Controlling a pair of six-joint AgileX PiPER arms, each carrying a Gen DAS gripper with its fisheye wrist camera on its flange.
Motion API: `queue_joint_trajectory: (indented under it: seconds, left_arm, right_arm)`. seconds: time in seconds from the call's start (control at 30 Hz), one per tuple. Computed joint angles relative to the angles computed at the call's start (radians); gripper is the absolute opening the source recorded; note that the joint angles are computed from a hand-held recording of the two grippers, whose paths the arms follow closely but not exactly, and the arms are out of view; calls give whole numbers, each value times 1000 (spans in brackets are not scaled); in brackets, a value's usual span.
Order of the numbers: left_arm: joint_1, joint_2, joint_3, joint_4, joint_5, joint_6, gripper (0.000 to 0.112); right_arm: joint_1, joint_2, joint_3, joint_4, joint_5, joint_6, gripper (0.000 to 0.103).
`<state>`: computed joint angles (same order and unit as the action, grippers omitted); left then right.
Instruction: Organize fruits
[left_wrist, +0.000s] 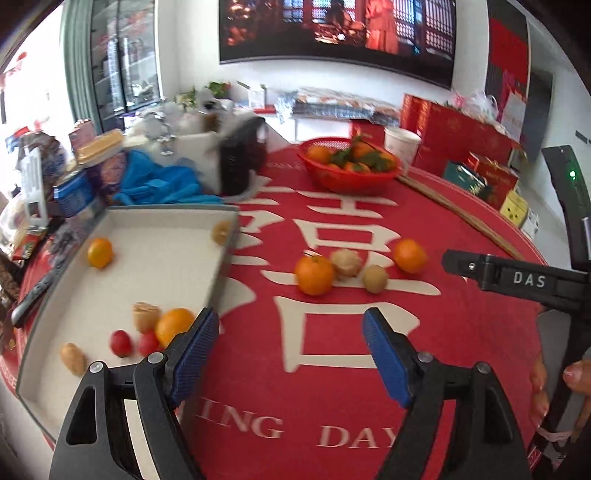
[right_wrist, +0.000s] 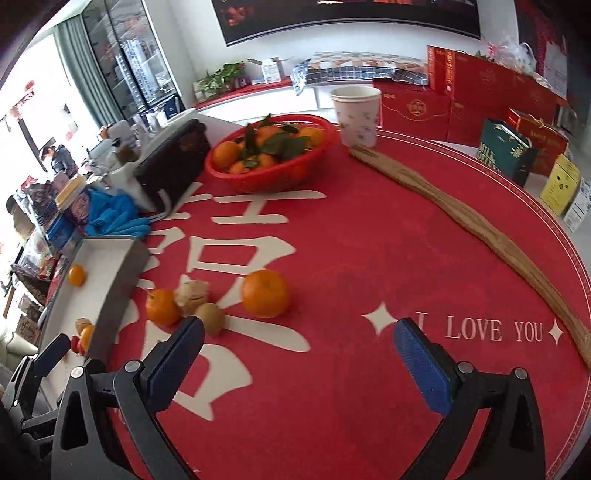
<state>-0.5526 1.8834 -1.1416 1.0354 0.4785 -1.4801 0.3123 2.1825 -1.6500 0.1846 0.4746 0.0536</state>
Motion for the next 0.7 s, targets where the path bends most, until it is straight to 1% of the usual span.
queue_joint_trajectory:
  seconds: [0.03, 0.13, 0.17, 0.23, 0.27, 0.33, 0.37, 0.43, 0.5, 0.53, 0.57, 0.7]
  left_arm:
    - [-2, 29, -47, -78, 10, 80, 83]
    - [12, 111, -177, -258, 48, 269, 83]
    - [19, 135, -206, -280, 56, 298, 83]
    - [28, 181, -257, -301, 83, 335, 83]
    - [37, 201, -273, -311, 88, 351, 83]
    - [59, 222, -280, -348, 62, 382, 83]
    - [66, 231, -281, -357, 51, 387, 83]
    - [78, 250, -300, -375, 53, 408, 83]
    - [84, 260, -319, -380, 49, 436, 83]
    - [84, 267, -332, -374, 57, 445, 83]
    - [83, 275, -347, -368, 69, 449, 83]
    - [87, 312, -401, -366, 93, 481, 83]
  right_arm:
    - [-15, 4, 9, 16, -5, -18, 103]
    - [-66, 18, 56, 174, -42, -180, 103]
    - [-70, 27, 55, 186, -38, -193, 103]
    - [-76, 50, 16, 173, 28, -203, 103]
    - [-69, 47, 14, 148, 26, -202, 103]
    - [-51, 43, 13, 63, 28, -152, 103]
    - [-46, 51, 3, 31, 44, -135, 103]
    - [-23, 59, 4, -62, 30, -80, 103]
    - [12, 65, 14, -224, 10, 36, 103]
    - [20, 63, 30, -261, -11, 53, 103]
    - [22, 59, 43, -258, -28, 47, 103]
    - [20, 70, 25, -258, -18, 53, 103]
